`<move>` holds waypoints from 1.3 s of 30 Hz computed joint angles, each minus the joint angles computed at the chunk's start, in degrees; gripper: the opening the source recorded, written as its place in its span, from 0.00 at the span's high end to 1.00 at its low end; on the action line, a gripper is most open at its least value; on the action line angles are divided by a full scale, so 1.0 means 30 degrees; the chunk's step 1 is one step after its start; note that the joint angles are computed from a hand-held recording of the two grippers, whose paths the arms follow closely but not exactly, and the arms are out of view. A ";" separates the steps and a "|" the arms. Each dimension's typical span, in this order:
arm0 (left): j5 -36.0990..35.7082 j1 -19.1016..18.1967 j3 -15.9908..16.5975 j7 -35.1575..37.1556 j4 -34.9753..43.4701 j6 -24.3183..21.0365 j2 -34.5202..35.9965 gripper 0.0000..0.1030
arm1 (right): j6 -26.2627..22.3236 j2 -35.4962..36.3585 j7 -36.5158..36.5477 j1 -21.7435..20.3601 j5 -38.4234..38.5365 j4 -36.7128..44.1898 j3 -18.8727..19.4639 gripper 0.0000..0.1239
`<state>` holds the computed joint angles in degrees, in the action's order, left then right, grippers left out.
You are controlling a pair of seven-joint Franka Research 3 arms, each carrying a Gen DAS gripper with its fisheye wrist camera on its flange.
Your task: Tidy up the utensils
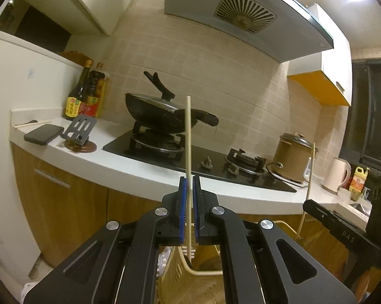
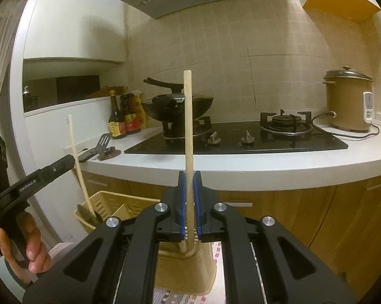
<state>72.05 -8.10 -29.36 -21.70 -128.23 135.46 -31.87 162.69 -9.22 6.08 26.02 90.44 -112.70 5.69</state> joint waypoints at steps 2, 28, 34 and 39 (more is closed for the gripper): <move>-0.0058 -0.0183 -0.0015 0.0343 -0.0086 0.0034 -0.0184 0.97 | -0.0418 -0.0374 0.0564 -0.0092 -0.0556 -0.0386 -0.0124 0.96; -1.1127 -0.1380 0.5589 1.1196 0.1455 0.6382 0.2951 0.55 | -0.2944 -0.1009 0.5587 -0.0672 -0.4784 -0.1431 -0.0982 0.95; -1.2574 -0.0249 0.4982 1.2417 0.1198 0.7693 0.3306 0.97 | -0.3132 -0.0841 0.6146 -0.0661 -0.5382 -0.1649 -0.1005 0.95; -0.7070 0.4513 0.0680 0.6700 0.0291 0.8754 0.0648 0.97 | -0.3205 -0.0968 0.6101 -0.0653 -0.5269 -0.1703 -0.1053 0.95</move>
<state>50.84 5.43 -27.31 -1.60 -127.36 161.72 -29.92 153.07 -12.12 24.38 24.07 74.64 -117.81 2.53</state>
